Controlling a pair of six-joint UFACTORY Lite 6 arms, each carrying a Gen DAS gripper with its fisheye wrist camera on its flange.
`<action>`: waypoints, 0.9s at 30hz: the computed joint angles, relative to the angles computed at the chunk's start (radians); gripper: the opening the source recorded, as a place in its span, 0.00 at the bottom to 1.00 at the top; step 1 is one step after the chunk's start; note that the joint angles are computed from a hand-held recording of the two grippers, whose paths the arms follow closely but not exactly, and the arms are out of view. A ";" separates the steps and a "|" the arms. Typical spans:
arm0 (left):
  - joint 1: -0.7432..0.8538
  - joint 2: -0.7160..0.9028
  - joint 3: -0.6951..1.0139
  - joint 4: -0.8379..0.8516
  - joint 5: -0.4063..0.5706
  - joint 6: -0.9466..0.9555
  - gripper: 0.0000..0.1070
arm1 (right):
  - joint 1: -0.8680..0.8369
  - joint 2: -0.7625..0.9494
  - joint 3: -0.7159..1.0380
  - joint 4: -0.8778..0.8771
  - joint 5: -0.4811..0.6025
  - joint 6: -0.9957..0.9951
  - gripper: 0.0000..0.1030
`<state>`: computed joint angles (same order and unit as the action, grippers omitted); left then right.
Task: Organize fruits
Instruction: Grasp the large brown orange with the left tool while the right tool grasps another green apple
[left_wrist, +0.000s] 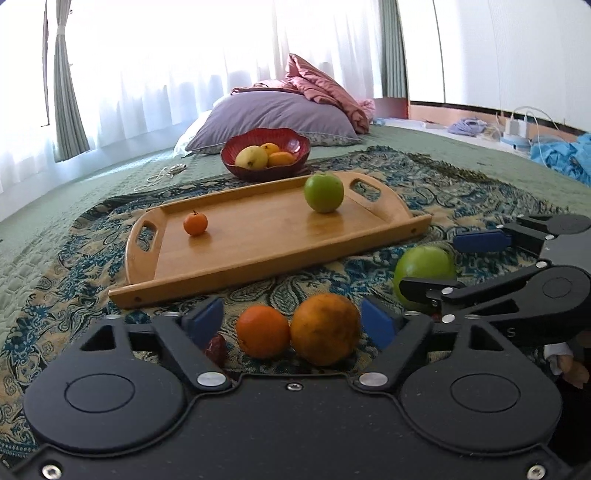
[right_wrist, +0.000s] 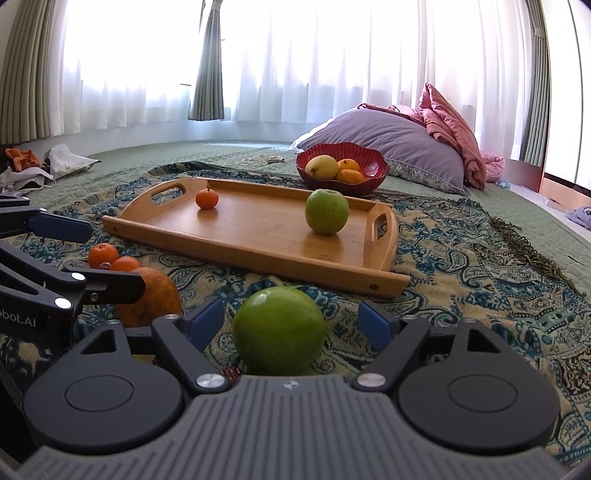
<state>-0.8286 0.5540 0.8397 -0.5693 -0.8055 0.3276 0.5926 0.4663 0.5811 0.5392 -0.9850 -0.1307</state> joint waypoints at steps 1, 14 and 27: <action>-0.005 0.007 0.005 -0.006 0.001 0.011 0.60 | 0.002 0.005 0.002 0.001 0.002 -0.001 0.83; -0.005 0.056 0.059 0.049 0.062 -0.052 0.46 | 0.007 0.080 0.040 -0.021 0.001 0.008 0.74; -0.016 0.139 0.133 0.054 0.028 -0.045 0.44 | -0.030 0.111 0.054 -0.086 0.007 0.064 0.64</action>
